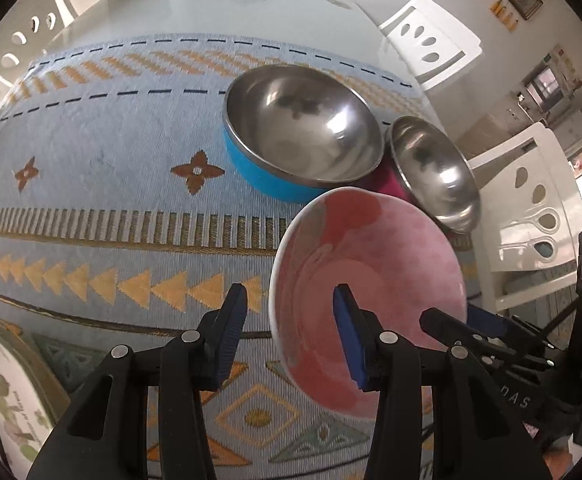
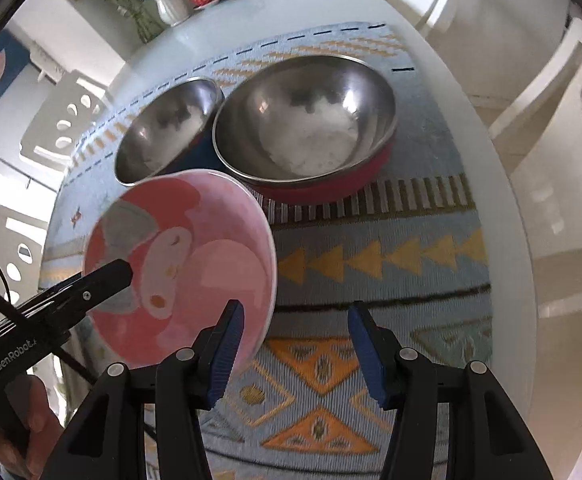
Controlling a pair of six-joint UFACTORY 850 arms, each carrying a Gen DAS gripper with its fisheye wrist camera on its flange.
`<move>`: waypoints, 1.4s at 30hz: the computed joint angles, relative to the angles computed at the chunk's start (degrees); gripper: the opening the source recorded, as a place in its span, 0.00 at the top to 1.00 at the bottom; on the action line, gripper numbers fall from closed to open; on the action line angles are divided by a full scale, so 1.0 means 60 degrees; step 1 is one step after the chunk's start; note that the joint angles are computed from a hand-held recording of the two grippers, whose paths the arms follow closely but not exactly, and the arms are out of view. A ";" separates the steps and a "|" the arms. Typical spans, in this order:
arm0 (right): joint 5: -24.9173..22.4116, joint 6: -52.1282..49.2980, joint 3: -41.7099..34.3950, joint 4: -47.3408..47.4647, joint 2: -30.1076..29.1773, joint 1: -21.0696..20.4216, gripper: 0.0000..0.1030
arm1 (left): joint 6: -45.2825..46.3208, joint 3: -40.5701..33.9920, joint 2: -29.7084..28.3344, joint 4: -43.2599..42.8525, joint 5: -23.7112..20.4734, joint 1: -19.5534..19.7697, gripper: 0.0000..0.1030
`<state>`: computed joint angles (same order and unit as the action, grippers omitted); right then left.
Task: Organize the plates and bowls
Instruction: 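Move the left gripper to the pink cartoon bowl and grasp its rim, then lift the pink bowl and set it down beside the plate stack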
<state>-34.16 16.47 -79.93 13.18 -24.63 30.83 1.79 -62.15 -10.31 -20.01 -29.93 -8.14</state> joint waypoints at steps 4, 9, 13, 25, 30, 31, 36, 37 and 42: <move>0.0211 -0.0438 0.0114 0.0259 -0.0081 0.0023 0.54 | -0.0126 -0.0056 -0.0181 0.0021 0.0045 -0.0071 0.65; 0.0614 -0.0993 0.0399 0.0585 0.0115 0.0078 0.64 | 0.0088 0.0128 -0.0071 -0.0172 0.0322 -0.0222 0.69; 0.0745 -0.0977 0.0366 0.0194 0.0092 0.0273 0.78 | -0.0155 0.0251 0.0016 0.0217 0.0712 -0.0412 0.75; 0.0614 -0.1295 0.1073 0.0206 0.1085 0.0519 0.83 | -0.0097 0.1452 0.1703 0.0135 0.1090 -0.0611 0.88; 0.0256 -0.1424 0.1318 0.0040 0.1666 0.0782 0.83 | -0.1188 0.2101 0.2706 0.0940 0.0961 -0.0828 0.88; 0.0167 -0.1445 0.1392 0.0006 0.1789 0.0854 0.83 | -0.1478 0.2213 0.2838 0.1136 0.0950 -0.0888 0.88; -0.0122 -0.1769 0.1749 0.0371 0.2066 0.1146 0.83 | -0.2243 0.2926 0.3658 0.1490 0.0712 -0.0805 0.88; -0.0130 -0.1751 0.1769 0.0342 0.2084 0.1225 0.83 | -0.2320 0.3000 0.3748 0.1487 0.0688 -0.0792 0.88; -0.0226 -0.1739 0.1713 0.0169 0.2093 0.1555 0.83 | -0.2350 0.3323 0.4144 0.1376 0.0574 -0.0561 0.88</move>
<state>-35.51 6.03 -69.65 14.20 -12.07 40.16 -12.31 -42.21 14.55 -11.76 -26.49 -11.51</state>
